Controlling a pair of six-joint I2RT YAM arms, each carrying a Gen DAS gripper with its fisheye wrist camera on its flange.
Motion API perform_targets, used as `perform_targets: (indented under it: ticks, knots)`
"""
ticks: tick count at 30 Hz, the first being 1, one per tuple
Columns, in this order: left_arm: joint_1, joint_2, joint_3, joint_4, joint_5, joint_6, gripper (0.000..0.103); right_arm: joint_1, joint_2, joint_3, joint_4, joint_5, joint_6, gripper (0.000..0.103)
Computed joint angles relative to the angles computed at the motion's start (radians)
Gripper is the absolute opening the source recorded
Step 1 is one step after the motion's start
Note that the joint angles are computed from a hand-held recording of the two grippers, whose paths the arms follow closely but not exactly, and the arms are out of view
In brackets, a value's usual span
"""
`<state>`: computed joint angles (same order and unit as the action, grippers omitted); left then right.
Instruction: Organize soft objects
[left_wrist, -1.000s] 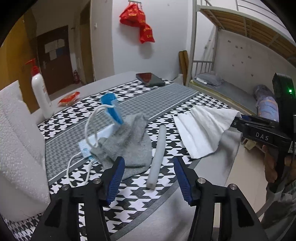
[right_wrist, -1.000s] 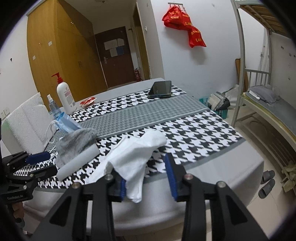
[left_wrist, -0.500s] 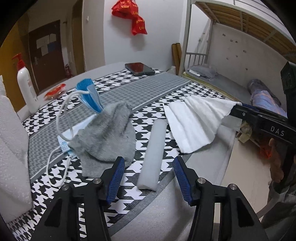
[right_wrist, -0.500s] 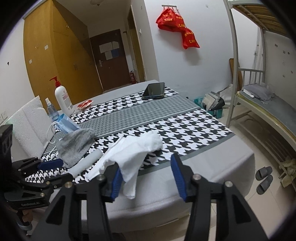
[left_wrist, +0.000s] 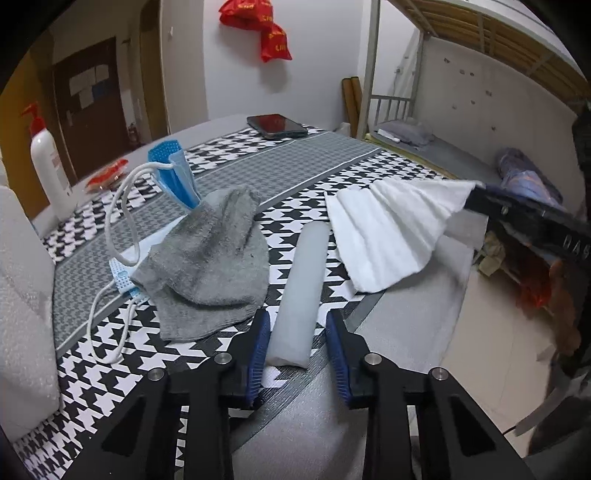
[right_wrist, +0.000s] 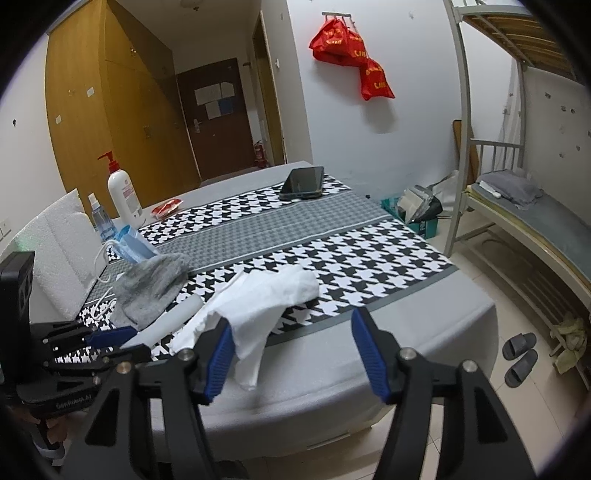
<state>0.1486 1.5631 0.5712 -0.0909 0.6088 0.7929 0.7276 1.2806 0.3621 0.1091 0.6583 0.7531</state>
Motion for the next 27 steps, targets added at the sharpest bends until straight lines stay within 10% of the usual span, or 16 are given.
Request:
perform_targets:
  ticks: [15, 27]
  knots:
    - [0.108, -0.020, -0.012, -0.028, 0.106, 0.037, 0.019, 0.119, -0.082, 0.087, -0.191, 0.123, 0.082, 0.078]
    - [0.369, -0.068, 0.029, -0.245, 0.218, 0.229, 0.019, 0.002, 0.251, 0.217, -0.065, -0.084, 0.039, 0.078]
